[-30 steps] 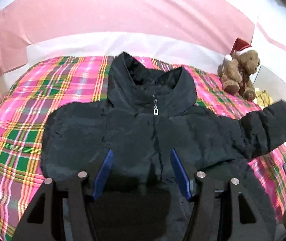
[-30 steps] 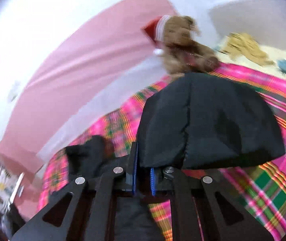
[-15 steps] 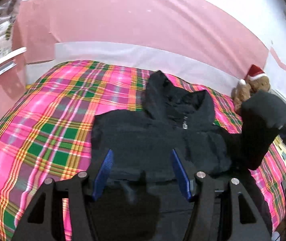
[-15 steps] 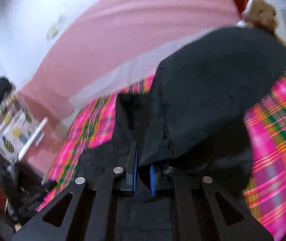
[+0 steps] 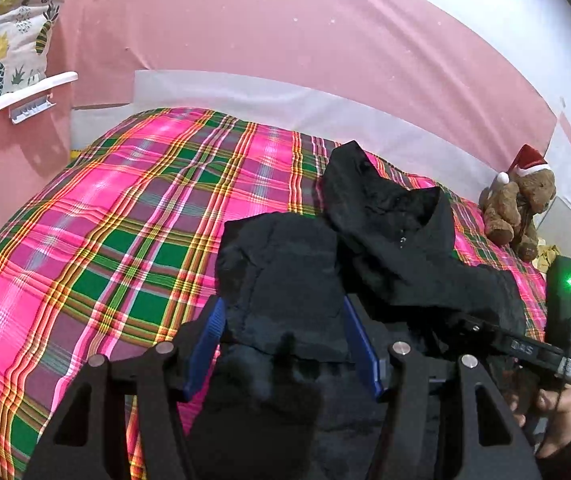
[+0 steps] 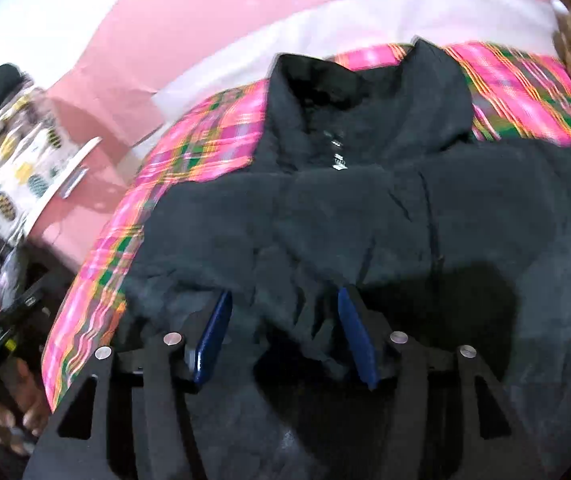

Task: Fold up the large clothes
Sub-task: 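Lay the sleeve across the jacket body and open the right tool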

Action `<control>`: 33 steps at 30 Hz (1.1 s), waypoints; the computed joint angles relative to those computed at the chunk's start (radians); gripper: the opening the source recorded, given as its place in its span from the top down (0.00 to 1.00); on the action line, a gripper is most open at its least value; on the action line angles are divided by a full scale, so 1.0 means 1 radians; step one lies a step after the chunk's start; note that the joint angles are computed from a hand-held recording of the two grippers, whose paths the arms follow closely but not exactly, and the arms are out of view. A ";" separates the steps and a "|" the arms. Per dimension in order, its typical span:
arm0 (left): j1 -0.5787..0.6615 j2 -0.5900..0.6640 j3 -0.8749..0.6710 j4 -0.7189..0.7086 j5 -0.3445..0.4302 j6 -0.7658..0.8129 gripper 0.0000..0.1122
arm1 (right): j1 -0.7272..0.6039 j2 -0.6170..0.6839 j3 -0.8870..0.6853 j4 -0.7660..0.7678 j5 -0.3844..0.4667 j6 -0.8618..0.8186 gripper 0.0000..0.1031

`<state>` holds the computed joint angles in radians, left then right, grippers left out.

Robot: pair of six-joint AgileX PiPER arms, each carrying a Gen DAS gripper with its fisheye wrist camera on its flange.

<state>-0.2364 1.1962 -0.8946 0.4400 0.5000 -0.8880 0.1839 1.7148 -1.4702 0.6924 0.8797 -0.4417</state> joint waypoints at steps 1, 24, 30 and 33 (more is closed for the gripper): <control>-0.009 0.003 -0.008 0.007 0.005 -0.011 0.45 | -0.017 -0.025 0.015 0.033 0.011 -0.031 0.42; -0.113 0.574 -0.324 0.097 -0.059 -0.027 0.47 | -0.276 0.115 0.041 -0.282 -0.219 0.029 0.53; -0.120 0.551 -0.376 0.016 0.039 0.049 0.50 | -0.319 0.070 -0.027 -0.251 -0.121 0.032 0.53; -0.109 0.490 -0.388 -0.014 0.042 0.098 0.50 | -0.334 0.076 -0.107 -0.251 -0.109 0.032 0.53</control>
<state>-0.3451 1.6862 -1.2830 0.4263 0.5419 -0.7898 -0.1500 1.7905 -1.5771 0.4418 0.7709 -0.4099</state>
